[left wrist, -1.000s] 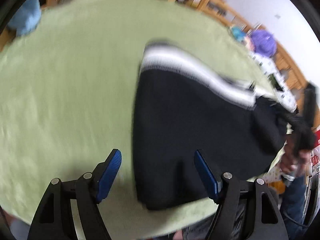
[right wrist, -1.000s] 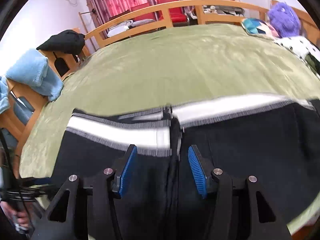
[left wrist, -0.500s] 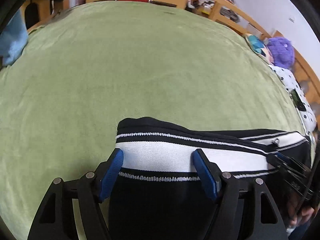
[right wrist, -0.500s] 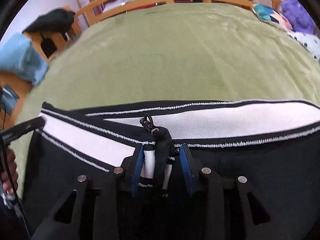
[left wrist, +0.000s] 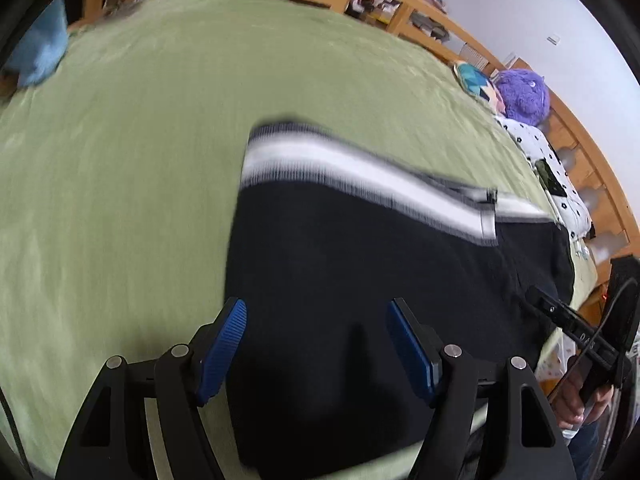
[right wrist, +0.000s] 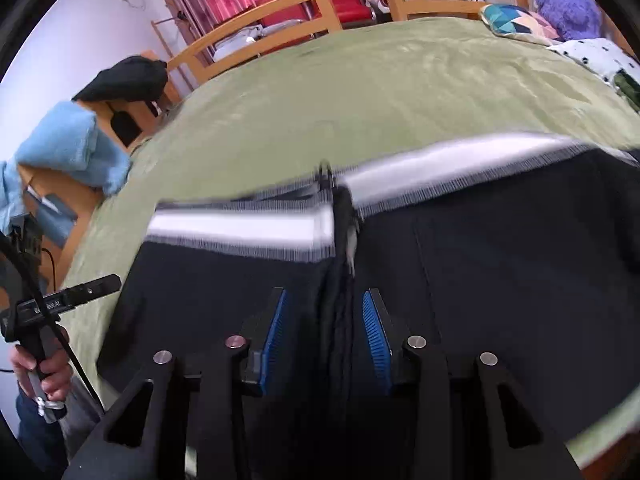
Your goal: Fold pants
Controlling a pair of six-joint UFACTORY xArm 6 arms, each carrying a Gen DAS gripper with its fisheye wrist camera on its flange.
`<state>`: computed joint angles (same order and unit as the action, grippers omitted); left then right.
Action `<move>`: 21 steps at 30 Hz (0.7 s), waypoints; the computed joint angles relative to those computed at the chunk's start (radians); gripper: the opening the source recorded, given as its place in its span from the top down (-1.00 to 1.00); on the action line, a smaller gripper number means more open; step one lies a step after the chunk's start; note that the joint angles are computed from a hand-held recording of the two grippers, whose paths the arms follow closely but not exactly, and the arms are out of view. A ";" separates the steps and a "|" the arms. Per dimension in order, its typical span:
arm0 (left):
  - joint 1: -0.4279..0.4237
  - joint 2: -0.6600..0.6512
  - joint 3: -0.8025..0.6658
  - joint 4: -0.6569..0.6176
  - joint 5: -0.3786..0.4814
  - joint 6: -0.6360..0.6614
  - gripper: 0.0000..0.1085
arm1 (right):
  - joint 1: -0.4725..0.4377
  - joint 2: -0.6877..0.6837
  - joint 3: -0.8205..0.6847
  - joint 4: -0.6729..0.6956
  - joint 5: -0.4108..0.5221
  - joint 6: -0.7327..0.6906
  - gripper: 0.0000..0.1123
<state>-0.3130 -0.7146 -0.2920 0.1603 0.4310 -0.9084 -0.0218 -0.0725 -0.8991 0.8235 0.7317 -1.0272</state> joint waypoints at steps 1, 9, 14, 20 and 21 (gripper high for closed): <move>-0.020 -0.021 0.026 0.025 0.012 -0.045 -0.30 | -0.012 -0.018 0.022 -0.001 0.014 -0.011 0.50; -0.122 -0.164 0.075 0.107 0.196 -0.213 -0.32 | -0.056 -0.171 0.182 -0.037 -0.016 -0.009 0.47; -0.162 -0.064 0.034 0.163 0.184 -0.234 -0.37 | -0.027 -0.252 0.247 0.062 -0.057 -0.099 0.37; -0.163 -0.112 0.039 0.108 0.195 -0.194 -0.37 | 0.023 -0.174 0.238 -0.090 -0.102 -0.012 0.32; -0.167 -0.135 0.040 0.118 0.208 -0.201 -0.37 | 0.016 -0.178 0.230 -0.093 -0.087 -0.009 0.32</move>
<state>-0.4800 -0.8496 -0.2520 0.2780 0.6388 -1.1099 -0.0053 -0.2508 -0.6693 0.7301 0.6451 -1.0360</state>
